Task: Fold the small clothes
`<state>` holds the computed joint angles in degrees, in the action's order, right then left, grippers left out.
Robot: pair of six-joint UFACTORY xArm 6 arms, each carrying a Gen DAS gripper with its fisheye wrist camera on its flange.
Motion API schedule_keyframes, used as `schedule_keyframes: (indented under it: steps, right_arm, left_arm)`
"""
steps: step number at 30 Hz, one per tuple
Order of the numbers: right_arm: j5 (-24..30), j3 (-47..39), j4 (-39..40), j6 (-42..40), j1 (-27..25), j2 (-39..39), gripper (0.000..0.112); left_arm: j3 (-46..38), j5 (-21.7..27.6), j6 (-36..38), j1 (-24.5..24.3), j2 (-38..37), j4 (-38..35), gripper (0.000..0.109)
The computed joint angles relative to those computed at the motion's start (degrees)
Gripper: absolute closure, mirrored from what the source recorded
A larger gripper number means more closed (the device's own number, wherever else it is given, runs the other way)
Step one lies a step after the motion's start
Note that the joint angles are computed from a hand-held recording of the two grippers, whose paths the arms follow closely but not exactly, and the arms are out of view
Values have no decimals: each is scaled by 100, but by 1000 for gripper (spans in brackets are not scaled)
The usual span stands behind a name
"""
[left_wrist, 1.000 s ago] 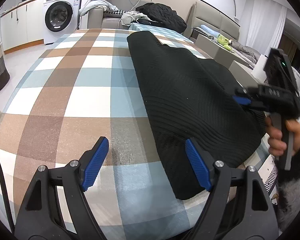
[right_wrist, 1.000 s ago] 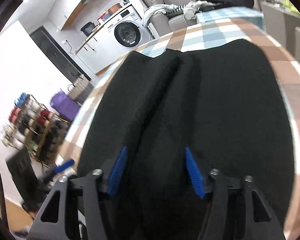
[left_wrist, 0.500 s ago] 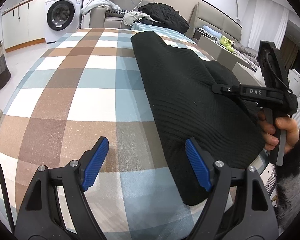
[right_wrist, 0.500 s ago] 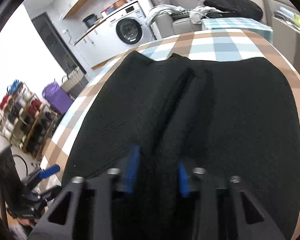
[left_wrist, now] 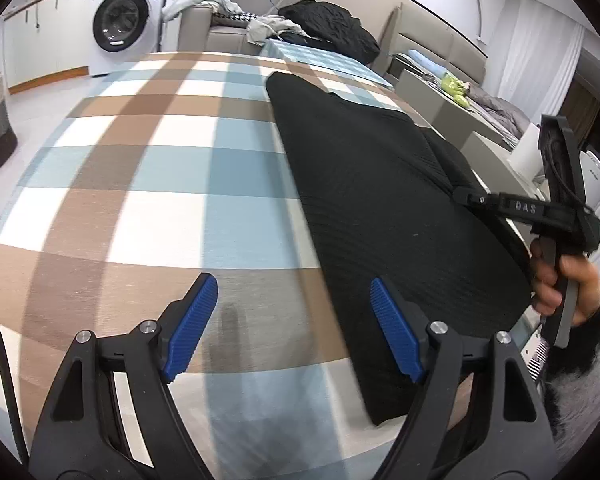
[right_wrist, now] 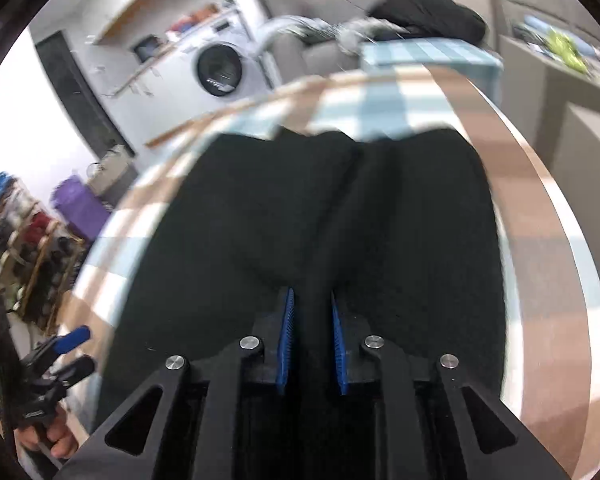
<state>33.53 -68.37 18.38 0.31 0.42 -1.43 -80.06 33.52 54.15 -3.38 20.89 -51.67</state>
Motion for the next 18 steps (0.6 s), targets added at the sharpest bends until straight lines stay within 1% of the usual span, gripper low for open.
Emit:
schedule_keyframes:
  steps: [1,2,4,5,6,8,9,10,11,12,14,16,17,18]
  right_arm:
    - [-87,164,49,-50,-4,-144,87]
    - [-138,366,90,-123,-5,-342,87]
    - [-108,776,218,-286,-13,-745,84]
    - [-77,868,109,-247,28,-824,83]
    - [-118,1088,-214,-63,56,-1023,83]
    - [-297,1439,-353,25,38,-1372,83]
    - [-474,1612,-382,138,13,-1556,77]
    - [-634,1789,-595,415,-3,-1744,68]
    - [-839,1942,-911,728,-61,-1909,67]
    - [-867,1954,-1017,802,-108,-1939,66]
    - [-737,1841,-890,746,-232,-1850,66]
    - [-703,1781,-885,828,-322,-1710,66]
    - [-695,1763,-912,849,-368,-1655,66]
    - [-685,1751,-917,878,-389,-1598,66]
  left_arm:
    - [17,-22,34,-21,-12,4,32]
    - [68,-156,84,-87,-36,44,32]
    - [112,-249,153,-137,-45,84,32]
    - [132,-266,145,-162,-47,134,32]
    - [144,-261,156,-173,-47,151,32]
    - [139,-255,211,-202,-31,133,32]
    - [97,-216,227,-196,-2,120,32]
    - [-7,-156,156,-206,68,158,32]
    - [-119,-86,79,-211,139,203,32]
    - [-241,7,40,-208,217,199,32]
    - [-569,311,-122,-191,433,314,32]
    - [-884,582,-317,-196,652,446,41]
    - [-1004,585,-374,-230,747,469,47]
    - [-1099,606,-371,-247,821,444,62]
